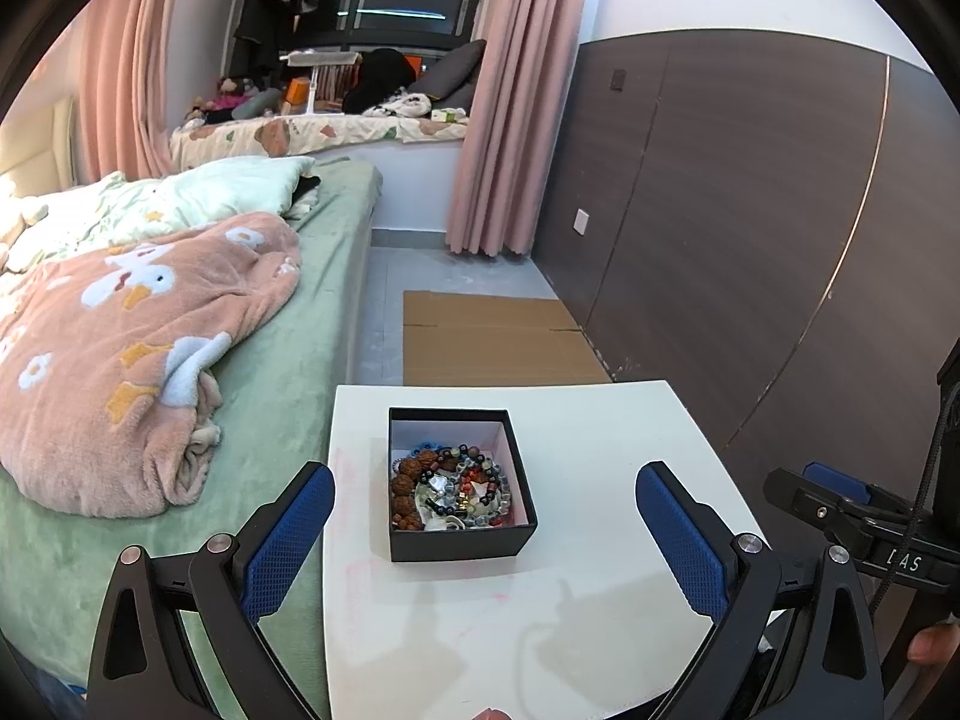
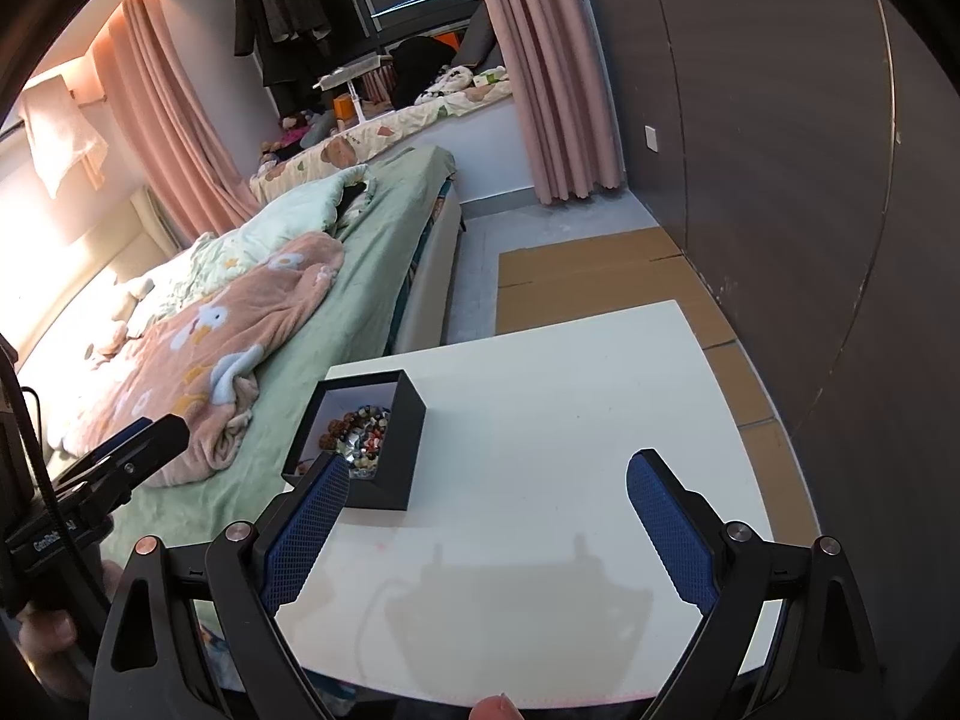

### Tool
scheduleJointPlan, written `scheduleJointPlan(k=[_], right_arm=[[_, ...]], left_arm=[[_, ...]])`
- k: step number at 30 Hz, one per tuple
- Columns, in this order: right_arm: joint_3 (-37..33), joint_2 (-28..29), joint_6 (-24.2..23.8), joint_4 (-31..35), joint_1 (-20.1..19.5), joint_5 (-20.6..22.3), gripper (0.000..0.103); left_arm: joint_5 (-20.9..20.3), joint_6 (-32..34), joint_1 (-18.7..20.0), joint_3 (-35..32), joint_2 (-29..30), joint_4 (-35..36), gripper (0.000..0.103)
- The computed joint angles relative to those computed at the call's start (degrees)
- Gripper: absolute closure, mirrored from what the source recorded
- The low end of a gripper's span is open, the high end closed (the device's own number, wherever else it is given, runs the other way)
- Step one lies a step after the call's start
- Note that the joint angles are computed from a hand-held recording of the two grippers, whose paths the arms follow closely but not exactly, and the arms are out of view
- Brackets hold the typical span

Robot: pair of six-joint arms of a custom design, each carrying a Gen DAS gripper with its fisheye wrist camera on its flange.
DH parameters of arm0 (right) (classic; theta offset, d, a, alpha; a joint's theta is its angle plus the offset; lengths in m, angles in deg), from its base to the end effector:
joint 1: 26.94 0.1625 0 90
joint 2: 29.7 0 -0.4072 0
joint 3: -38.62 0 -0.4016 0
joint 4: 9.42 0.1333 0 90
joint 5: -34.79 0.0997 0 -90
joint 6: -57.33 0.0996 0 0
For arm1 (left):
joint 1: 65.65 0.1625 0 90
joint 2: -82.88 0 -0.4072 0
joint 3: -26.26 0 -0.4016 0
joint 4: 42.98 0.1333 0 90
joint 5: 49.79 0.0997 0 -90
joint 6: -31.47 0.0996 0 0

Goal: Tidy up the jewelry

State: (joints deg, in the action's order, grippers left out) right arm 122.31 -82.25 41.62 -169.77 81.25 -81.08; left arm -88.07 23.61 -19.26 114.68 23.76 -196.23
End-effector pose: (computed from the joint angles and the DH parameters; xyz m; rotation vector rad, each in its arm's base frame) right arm 0.3118 -0.6610 0.2717 0.5463 -2.5112 0.9248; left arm -0.3134 -0.6356 0.3199 0.3869 2.3226 -1.1307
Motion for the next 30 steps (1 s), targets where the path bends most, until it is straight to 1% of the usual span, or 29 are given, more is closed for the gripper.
scheduleJointPlan(k=[15,20,30], right_arm=[[-0.3,0.3,0.2,0.2,0.0,-0.4,0.009],[-0.3,0.3,0.1,0.2,0.0,-0.4,0.009],[-0.6,0.6,0.6,0.6,0.0,-0.6,0.009]], left_arm=[[-0.1,-0.3,0.2,-0.1,0.0,0.1,0.002],[1.2,1.1,-0.1,0.5,0.0,-1.9,0.002],[0.6,0.8,0.2,0.1,0.5,-1.8,0.002]])
